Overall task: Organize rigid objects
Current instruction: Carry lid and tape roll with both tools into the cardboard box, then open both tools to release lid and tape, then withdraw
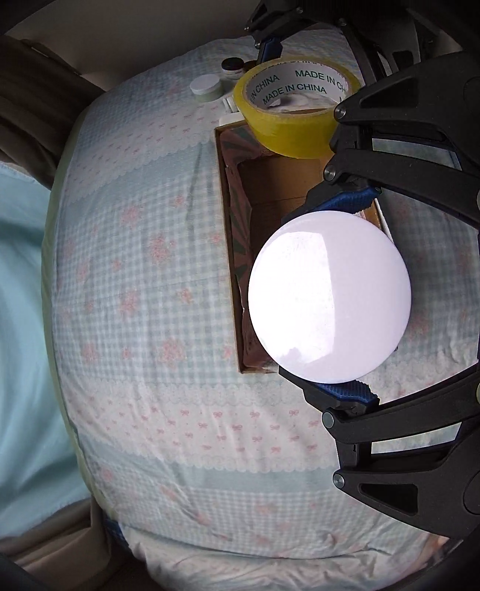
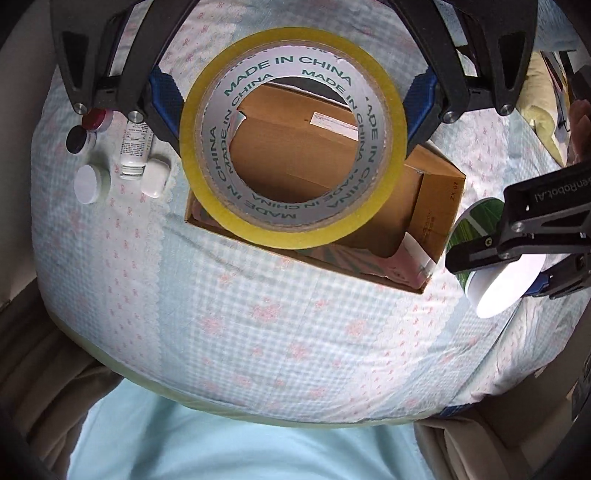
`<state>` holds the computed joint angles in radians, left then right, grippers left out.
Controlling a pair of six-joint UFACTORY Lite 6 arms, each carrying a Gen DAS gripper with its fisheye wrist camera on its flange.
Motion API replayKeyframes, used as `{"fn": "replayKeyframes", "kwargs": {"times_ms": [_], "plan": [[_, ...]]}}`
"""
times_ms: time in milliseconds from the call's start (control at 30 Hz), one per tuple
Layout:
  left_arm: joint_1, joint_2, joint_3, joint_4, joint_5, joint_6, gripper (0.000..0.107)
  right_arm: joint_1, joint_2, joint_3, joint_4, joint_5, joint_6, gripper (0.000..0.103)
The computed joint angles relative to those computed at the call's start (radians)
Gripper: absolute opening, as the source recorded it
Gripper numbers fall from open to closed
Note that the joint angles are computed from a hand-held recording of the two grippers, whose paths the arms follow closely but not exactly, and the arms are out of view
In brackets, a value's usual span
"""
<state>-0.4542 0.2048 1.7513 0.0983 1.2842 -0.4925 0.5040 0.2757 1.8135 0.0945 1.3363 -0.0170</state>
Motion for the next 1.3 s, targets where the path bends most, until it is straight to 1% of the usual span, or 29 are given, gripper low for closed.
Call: {"fn": "replayKeyframes", "kwargs": {"times_ms": [133,400,600,767,800,833,867,900,1000,1067,1200,1300], "plan": [[0.034,0.085,-0.073,-0.045,-0.066,0.005,0.068,0.006,0.056,-0.104,0.04,-0.077,-0.077,0.096],[0.04,0.276,-0.104,-0.068,-0.139,0.032,0.068,0.001,0.139,-0.273,0.065,-0.205,-0.225,0.096],[0.022,0.379,-0.066,-0.095,-0.143,0.027,0.068,-0.014,0.145,-0.377,0.084,-0.298,-0.295,0.096],[-0.006,0.441,0.011,-0.069,-0.115,0.028,0.068,-0.024,0.064,-0.487,0.099,-0.385,-0.343,0.096],[-0.013,0.434,0.013,-0.057,-0.13,0.02,0.07,-0.036,0.049,-0.506,0.125,-0.395,-0.358,0.096],[-0.017,0.424,0.014,-0.054,-0.145,0.015,0.075,-0.048,0.032,-0.529,0.152,-0.403,-0.371,0.096],[-0.017,0.421,0.025,-0.064,-0.154,0.017,0.097,-0.054,0.02,-0.548,0.166,-0.414,-0.381,0.096],[-0.022,0.419,0.034,-0.054,-0.153,0.008,0.103,-0.049,0.002,-0.569,0.156,-0.428,-0.387,0.096],[-0.016,0.411,0.048,-0.06,-0.151,0.014,0.103,-0.056,-0.067,-0.656,0.199,-0.493,-0.43,0.103],[-0.014,0.399,0.042,-0.053,-0.146,0.013,0.103,-0.042,-0.105,-0.694,0.173,-0.513,-0.422,0.103],[-0.013,0.37,0.022,-0.052,-0.134,-0.002,0.103,-0.042,-0.149,-0.747,0.172,-0.511,-0.426,0.103],[0.016,0.322,-0.033,-0.044,-0.147,0.019,0.103,-0.038,-0.177,-0.772,0.167,-0.501,-0.413,0.103]]}}
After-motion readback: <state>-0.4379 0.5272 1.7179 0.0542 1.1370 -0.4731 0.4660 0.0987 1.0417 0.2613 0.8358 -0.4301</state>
